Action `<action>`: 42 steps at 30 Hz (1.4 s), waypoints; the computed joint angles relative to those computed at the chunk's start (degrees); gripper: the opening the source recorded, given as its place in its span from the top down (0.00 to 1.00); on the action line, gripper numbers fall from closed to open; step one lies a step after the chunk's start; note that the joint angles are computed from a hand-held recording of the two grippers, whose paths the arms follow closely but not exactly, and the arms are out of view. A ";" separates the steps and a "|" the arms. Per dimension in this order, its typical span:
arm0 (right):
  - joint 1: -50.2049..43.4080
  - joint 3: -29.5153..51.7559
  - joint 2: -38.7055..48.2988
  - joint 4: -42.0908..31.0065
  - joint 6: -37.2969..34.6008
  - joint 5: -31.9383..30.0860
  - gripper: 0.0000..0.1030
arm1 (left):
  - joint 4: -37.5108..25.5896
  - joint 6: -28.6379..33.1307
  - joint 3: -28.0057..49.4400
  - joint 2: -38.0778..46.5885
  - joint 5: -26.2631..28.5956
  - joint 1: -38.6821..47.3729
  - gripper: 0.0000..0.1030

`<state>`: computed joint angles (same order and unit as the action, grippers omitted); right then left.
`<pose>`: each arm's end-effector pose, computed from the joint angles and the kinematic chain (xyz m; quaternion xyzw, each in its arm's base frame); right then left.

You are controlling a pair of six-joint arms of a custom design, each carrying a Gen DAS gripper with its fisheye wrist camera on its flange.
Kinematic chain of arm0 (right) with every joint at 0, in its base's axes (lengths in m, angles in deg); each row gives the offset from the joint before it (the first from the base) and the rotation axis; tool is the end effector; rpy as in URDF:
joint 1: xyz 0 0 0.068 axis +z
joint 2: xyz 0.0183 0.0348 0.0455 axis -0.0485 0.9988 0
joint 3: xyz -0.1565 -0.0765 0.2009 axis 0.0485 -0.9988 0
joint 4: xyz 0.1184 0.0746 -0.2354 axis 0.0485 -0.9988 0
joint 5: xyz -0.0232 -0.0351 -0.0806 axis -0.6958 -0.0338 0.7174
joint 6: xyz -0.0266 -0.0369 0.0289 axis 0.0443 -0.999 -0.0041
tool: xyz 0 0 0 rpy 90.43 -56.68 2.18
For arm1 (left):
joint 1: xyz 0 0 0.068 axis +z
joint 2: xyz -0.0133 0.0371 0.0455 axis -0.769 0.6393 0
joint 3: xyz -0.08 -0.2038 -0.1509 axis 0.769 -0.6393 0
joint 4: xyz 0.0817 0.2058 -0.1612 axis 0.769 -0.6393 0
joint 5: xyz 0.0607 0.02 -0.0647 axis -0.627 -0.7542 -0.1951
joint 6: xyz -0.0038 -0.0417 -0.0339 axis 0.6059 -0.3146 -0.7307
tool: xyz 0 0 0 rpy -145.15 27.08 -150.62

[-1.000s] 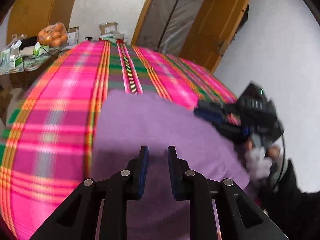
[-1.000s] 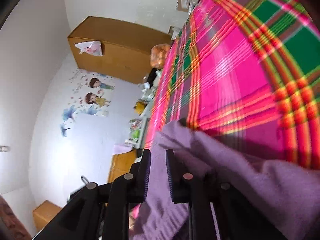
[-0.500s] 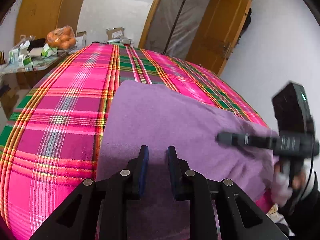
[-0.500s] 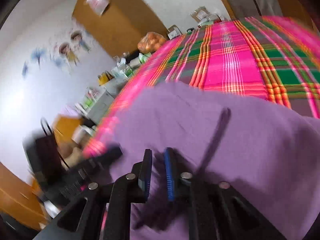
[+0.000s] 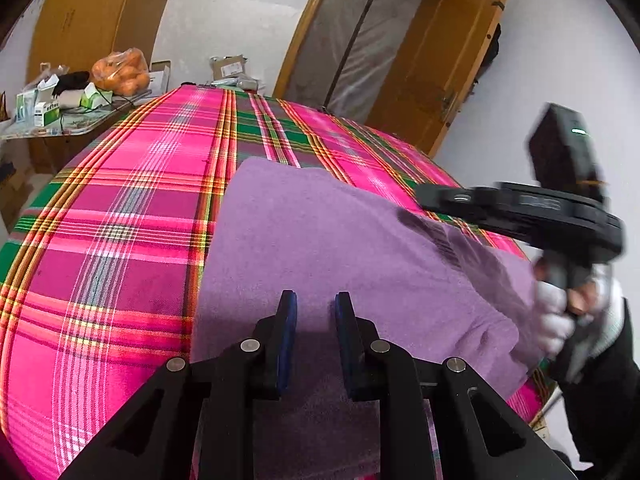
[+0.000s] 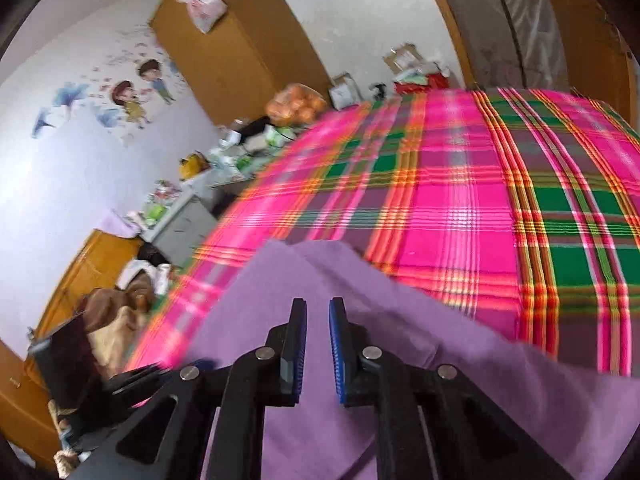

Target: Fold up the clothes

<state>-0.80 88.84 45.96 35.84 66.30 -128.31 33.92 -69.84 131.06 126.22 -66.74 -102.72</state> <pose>0.3569 0.0345 0.1932 -0.1967 0.8884 0.2949 0.2916 0.2105 -0.2493 0.1592 -0.0305 0.8891 -0.1800 0.4197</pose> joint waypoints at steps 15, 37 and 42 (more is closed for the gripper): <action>-7.43 -18.26 -18.68 -4.88 -13.35 -7.62 0.94 | 1.75 0.00 -0.83 -0.30 1.36 0.42 0.80; -6.62 -28.94 -24.19 4.43 -18.00 -5.99 0.90 | 7.58 0.00 -10.99 -6.12 -9.15 -8.90 0.80; -7.00 -27.89 -23.94 2.28 -17.98 -6.89 0.86 | 8.08 1.97 -10.42 -4.75 -11.10 -10.13 0.80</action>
<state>-7.80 60.95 22.02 38.12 48.32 -135.19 42.00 -67.87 120.65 121.46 -77.84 -112.85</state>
